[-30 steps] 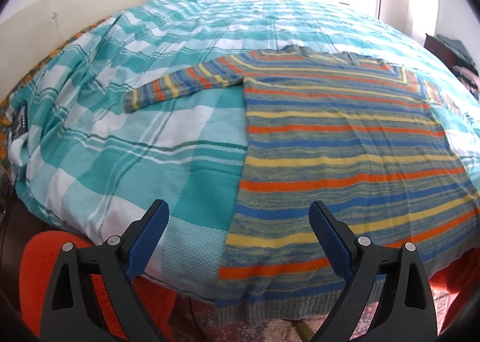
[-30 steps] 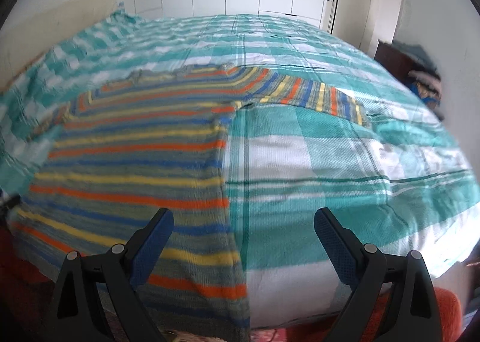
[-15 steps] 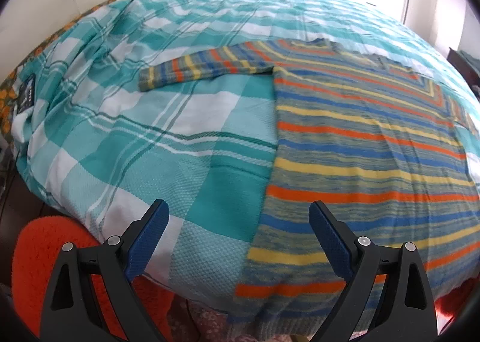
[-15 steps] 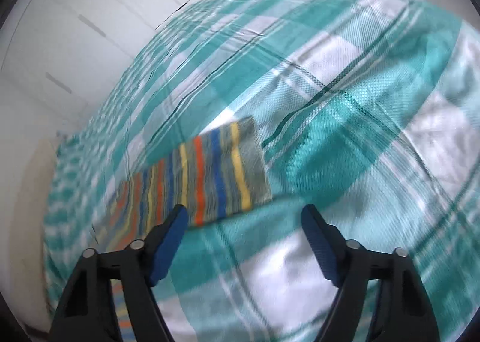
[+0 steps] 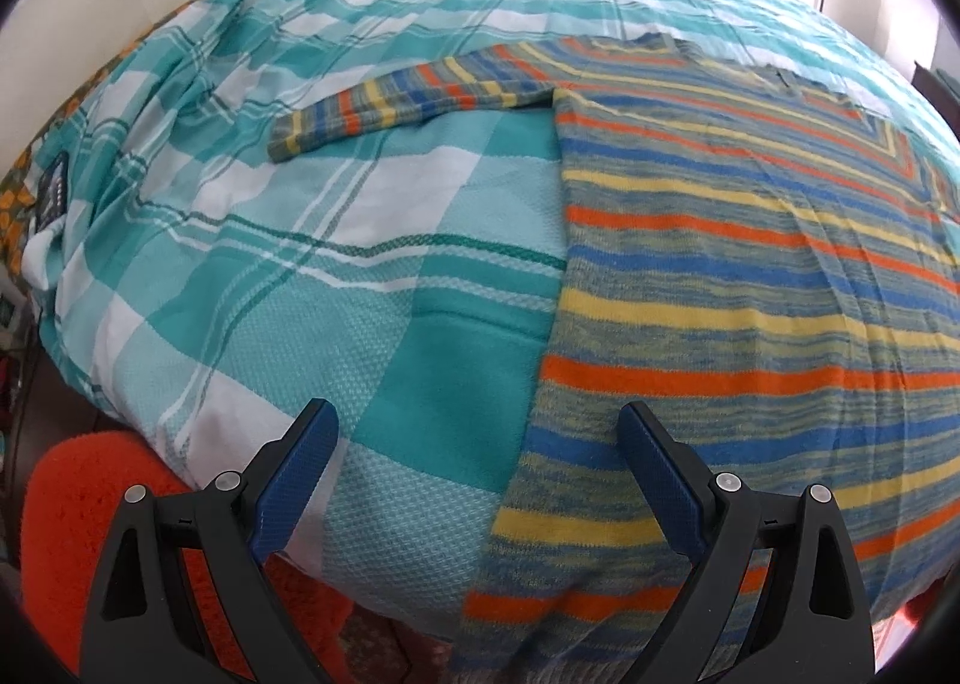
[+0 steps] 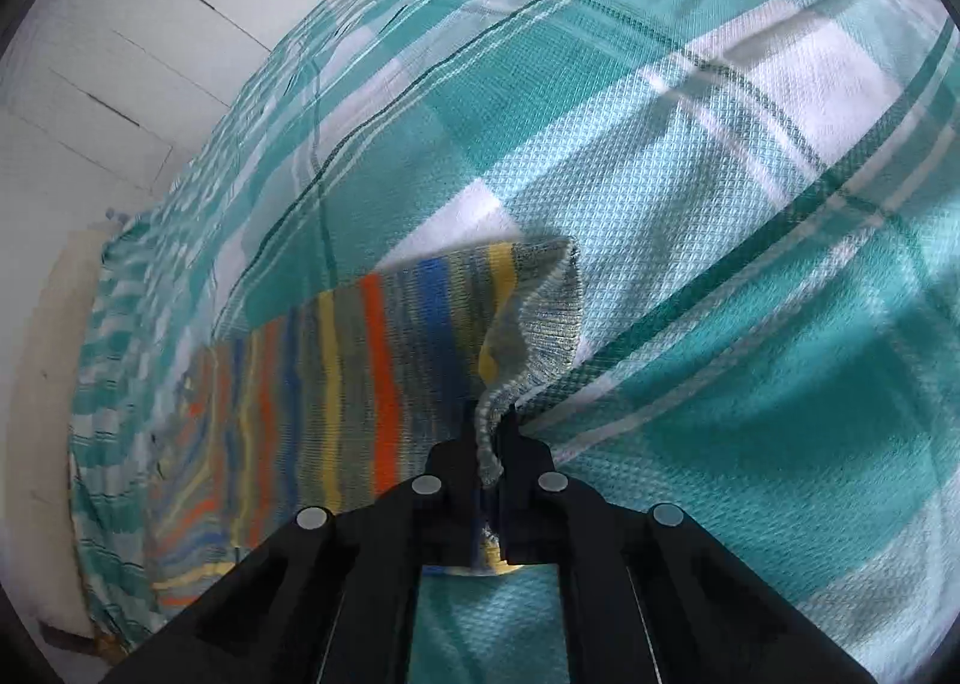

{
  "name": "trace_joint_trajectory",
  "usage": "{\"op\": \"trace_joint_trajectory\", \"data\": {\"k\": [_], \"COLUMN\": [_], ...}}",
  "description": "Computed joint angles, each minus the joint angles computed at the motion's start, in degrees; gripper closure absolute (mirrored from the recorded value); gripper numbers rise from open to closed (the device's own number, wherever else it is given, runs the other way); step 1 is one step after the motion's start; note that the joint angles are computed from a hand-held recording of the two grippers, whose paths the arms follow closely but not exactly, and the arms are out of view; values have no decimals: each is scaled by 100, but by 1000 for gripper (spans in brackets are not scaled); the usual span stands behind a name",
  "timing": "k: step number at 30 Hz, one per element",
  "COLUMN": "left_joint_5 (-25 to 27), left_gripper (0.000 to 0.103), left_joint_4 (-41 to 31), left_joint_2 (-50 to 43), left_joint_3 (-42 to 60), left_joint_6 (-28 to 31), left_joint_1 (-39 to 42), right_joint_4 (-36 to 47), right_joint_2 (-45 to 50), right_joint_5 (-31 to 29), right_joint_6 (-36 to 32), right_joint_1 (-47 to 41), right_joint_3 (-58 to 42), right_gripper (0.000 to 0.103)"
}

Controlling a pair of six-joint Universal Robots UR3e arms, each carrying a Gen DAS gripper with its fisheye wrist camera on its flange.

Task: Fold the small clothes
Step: 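Grasp a sleeve cuff with the right tool and lift it, then lay the held sleeve across the sweater body and open the right tool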

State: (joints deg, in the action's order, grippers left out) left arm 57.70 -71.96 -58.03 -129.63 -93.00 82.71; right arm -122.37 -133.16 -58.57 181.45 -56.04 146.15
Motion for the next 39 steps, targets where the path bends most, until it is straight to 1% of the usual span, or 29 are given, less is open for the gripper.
{"op": "trace_joint_trajectory", "data": {"k": [2,3,4,5,6,7,8,10,11,12,14,16,17,18,19,20,21,23,25,27,30,31,32,33,34,35,37,39], "left_joint_5": [-44,-48,-43,-24,-12,2,-5,-51,-100,-119,-144,-92,-58,-32,-22,-24,-32,-53,-31,4,24,21,7,-7,-24,-40,-49,-92], "left_gripper": [8,8,8,8,8,8,8,8,8,8,8,8,8,8,8,8,8,8,8,8,8,8,8,8,8,8,8,8], "left_joint_4": [-158,-223,-245,-289,-340,-429,-509,-677,-799,-836,-937,-907,-900,-896,-898,-902,-932,-991,-976,-928,-882,-878,-878,-899,-890,-880,-885,-933], "left_joint_2": [-44,-98,-148,-248,-304,-428,-500,-553,-598,-603,-704,-825,-886,-935,-967,-996,-1009,-1059,-1090,-1085,-1005,-958,-892,-851,-806,-754,-719,-703], "left_joint_3": [92,146,185,266,322,443,531,649,749,775,898,971,1009,1041,1065,1088,1114,1174,1185,1149,1064,1027,978,955,916,872,852,872], "left_joint_6": [64,63,35,-11,-39,-92,-119,-106,-69,-70,-72,-162,-202,-232,-250,-266,-262,-289,-334,-366,-327,-292,-235,-183,-138,-82,-41,-13], "left_joint_1": [42,44,26,-6,-23,-56,-67,-28,25,39,91,64,54,47,50,49,60,54,5,-45,-62,-56,-34,-1,24,53,64,81], "right_joint_4": [-128,-90,-197,-449,-728,-873,-1077,-1421,-1586,-1674,-1815,-1761,-1729,-1438,-1252,-1086,-1159,-1387,-1578,-1660,-1759,-1811,-1722,-1515,-1651,-1957,-2276,-2335], "right_joint_2": [-134,-183,-87,155,505,989,1392,2495,3085,3492,4666,5784,6351,6822,7271,7479,7588,7573,7205,6809,6413,6292,6185,6148,6033,5847,5396,4980], "right_joint_5": [-81,-46,-7,-102,-313,-301,-584,-740,-984,-1194,-1393,-1655,-1740,-1700,-1457,-1523,-1627,-1716,-1708,-1564,-1122,-1265,-1423,-1631,-1681,-1750,-1853,-2052], "right_joint_6": [349,395,531,767,1087,1208,1524,1910,2187,2415,2763,2887,2925,3014,3134,3286,3338,3317,3434,3389,3313,3400,3419,3474,3496,3507,3537,3443], "right_joint_1": [278,362,687,1066,1646,2246,2846,4046,4646,5091,5933,6565,6819,6943,6994,7060,7098,7029,6844,6603,6235,6183,6141,6132,6068,6025,5996,6132], "right_joint_3": [-265,-418,-763,-1043,-1452,-2051,-2472,-3619,-4218,-4629,-5829,-7029,-7629,-8229,-8718,-8968,-9023,-8781,-8080,-7340,-6233,-5738,-5446,-5246,-4850,-4479,-4002,-3783], "right_gripper": [100,99,99,99,100,99,100,99,99,100,100,98,94,73,57,30,30,30,35,43,44,44,44,59,71,78,73,56]}}
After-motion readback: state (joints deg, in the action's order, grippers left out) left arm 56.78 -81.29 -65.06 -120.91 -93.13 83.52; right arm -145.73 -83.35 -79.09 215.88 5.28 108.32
